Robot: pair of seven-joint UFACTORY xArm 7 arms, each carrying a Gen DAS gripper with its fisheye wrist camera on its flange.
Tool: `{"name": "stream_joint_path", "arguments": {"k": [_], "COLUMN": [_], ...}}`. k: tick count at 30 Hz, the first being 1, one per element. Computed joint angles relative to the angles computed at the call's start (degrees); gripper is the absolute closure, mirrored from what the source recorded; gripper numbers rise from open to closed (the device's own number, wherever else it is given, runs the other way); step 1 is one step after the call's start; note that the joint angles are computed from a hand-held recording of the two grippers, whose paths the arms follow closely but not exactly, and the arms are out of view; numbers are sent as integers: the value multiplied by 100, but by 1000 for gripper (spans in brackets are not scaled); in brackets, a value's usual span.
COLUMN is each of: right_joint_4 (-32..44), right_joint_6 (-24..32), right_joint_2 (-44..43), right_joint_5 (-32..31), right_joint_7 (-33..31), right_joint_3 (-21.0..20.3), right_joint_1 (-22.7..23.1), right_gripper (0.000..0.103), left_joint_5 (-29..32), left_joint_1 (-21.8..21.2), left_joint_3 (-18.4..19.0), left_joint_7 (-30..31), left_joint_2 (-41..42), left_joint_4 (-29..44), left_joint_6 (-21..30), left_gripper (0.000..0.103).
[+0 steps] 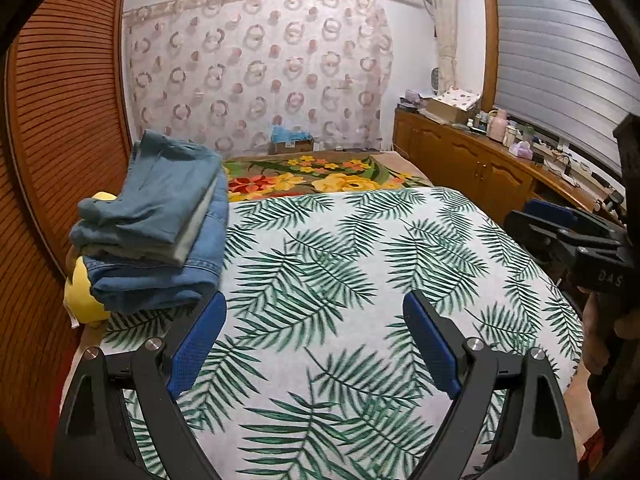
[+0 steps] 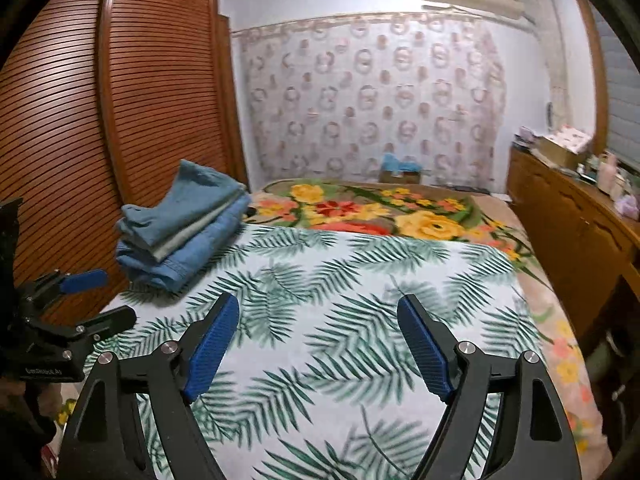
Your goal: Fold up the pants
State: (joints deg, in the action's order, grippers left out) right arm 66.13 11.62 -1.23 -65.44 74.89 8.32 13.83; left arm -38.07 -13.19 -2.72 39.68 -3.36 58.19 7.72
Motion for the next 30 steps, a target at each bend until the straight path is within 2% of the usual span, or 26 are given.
{"name": "stream_joint_path", "arguments": {"k": [6,12,17,21,28,30], "right_joint_4": [-324,-382,-540,-691,-856,-843], "right_joint_6": [442,596,669,778,972,1031], "right_joint_2": [-403,-499,-736,-1005,-1320,-1315], "right_joint_5": [-171,-267,-437,-655,-1221,-1328], "right_joint_7": [449,729,925,1228,1891,1993], "right_joint_3": [215,363,448,606,871,916], "right_joint_1": [-42,-70,-159,-262,-356,-351], "right_gripper": [20,20,20,20,20,20], "left_joint_5": [237,589,1021,1662,1558,1654], "left_joint_1": [-42,-145,-222,-115,-588,-573], "left_joint_3": [-48,-62,-16,-95,303,298], "left_joint_7": [-292,-718,-1178,-1778,-1641,-1717], "left_joint_2": [-49,-199,-351,-478,-767,-821], "left_joint_4": [-85,-257,-288,-321,-411,-449], "left_joint_6": [-40,-290,-335,-381,-472,-495], "left_gripper": [13,13,13,13,13,13]}}
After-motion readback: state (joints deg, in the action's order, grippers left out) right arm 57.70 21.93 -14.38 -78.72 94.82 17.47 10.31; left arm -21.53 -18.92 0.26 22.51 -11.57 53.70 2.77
